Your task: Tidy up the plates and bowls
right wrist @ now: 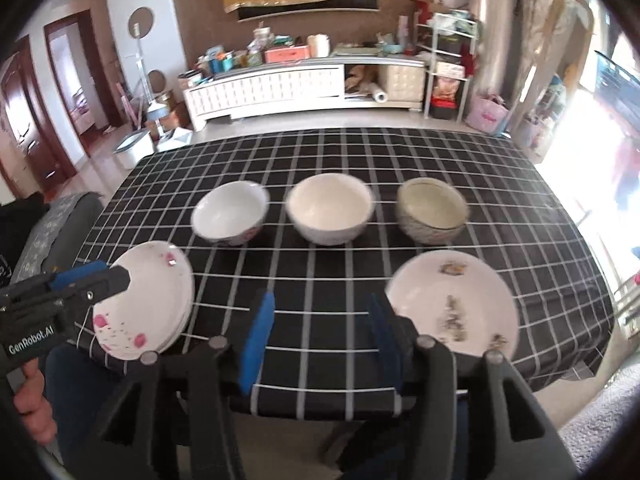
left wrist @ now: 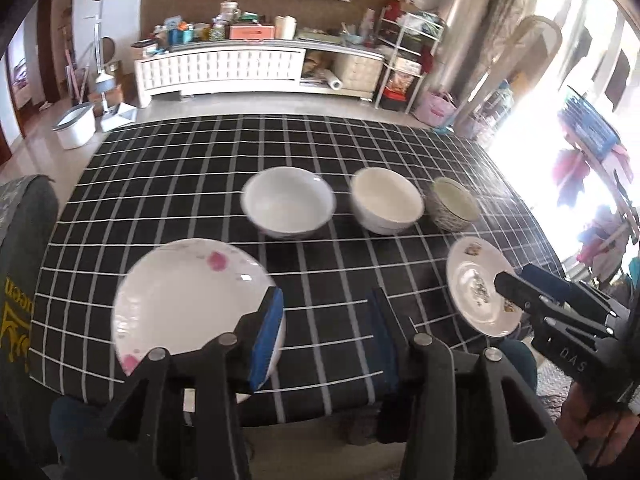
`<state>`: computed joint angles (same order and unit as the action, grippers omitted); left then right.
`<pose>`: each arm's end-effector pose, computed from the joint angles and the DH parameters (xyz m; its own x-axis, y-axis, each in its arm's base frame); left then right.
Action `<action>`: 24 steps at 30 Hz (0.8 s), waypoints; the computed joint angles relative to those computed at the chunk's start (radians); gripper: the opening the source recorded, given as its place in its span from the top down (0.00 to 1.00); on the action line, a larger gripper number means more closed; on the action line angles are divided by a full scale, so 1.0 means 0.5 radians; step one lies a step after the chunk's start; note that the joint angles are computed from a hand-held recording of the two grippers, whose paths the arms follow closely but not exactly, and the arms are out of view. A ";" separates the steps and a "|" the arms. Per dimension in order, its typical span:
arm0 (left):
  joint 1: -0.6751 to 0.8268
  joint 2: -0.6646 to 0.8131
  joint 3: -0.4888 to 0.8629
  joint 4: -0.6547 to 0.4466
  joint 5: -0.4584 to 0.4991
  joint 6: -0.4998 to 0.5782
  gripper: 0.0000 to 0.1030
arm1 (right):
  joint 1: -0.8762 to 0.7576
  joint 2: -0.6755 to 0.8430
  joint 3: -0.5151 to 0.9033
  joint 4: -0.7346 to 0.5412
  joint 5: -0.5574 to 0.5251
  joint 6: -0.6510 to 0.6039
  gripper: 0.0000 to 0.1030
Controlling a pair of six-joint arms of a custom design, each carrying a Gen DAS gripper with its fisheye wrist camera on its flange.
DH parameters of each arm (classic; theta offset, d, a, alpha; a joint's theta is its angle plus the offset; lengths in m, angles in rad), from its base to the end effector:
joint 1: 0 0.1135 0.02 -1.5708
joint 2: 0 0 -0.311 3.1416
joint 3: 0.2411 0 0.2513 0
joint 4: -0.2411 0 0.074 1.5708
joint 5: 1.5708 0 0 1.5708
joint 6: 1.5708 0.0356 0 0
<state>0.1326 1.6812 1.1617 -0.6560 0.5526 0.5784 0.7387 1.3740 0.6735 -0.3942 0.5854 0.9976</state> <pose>0.3356 0.0259 0.2573 -0.7180 0.3737 -0.5873 0.5736 0.7955 -0.1951 0.1847 0.1416 0.2149 -0.6706 0.3365 -0.6612 0.3493 0.9295 0.1187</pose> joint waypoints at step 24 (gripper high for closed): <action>-0.898 0.019 -0.177 0.348 -0.428 -0.425 0.60 | -0.932 -0.663 -0.608 0.065 -0.455 -0.501 0.47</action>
